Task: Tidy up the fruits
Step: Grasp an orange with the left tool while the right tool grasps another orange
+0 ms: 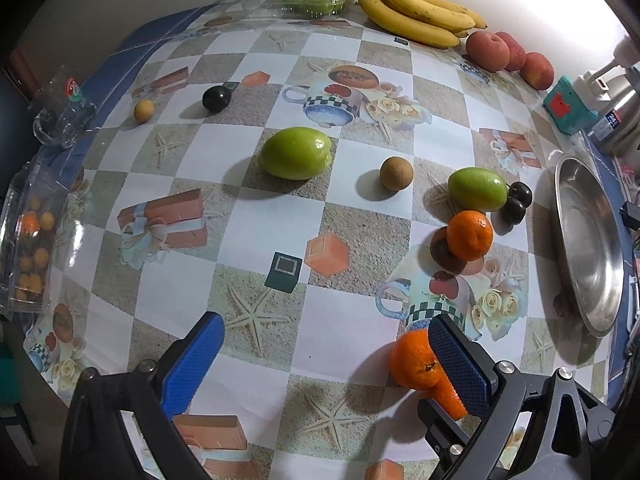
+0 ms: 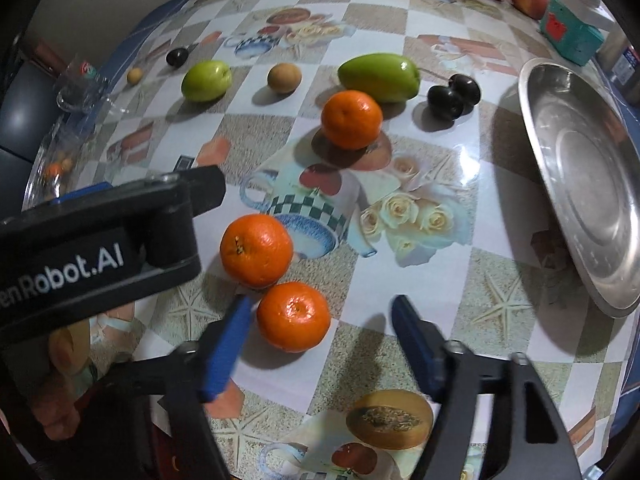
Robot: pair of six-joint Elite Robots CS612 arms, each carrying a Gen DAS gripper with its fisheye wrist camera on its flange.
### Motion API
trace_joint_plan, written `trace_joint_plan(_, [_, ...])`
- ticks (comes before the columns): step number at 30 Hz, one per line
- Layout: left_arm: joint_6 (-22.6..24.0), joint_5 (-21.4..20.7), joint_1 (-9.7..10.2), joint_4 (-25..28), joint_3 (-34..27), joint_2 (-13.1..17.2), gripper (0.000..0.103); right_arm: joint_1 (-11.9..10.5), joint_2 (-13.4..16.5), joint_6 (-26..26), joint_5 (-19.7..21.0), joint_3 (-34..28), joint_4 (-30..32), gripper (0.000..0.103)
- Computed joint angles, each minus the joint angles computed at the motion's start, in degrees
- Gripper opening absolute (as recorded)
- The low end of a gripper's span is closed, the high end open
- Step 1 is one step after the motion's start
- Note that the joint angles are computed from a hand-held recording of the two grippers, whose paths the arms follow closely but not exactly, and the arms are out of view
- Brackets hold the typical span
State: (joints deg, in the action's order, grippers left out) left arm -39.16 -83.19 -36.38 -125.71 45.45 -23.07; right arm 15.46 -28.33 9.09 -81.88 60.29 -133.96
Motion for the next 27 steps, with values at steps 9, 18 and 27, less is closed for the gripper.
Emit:
trace_joint_plan(9, [1.6,-1.9,-0.08,-1.3,0.1,0.0,0.103,-0.2,-0.5,0.2,2.7,1.3,-1.4,0.05])
trace_joint_plan(18, [0.3,-3.3,0.19,-1.7,0.2,0.1,0.103,-0.8,-1.5,3.0,4.1,2.6,-3.7,0.039])
trace_joint_plan(27, [2.6,-4.9,-0.09,-2.2,-0.4,0.4,0.096,-2.3,-3.7,12.4,-1.8,6.5,-8.5,0.039])
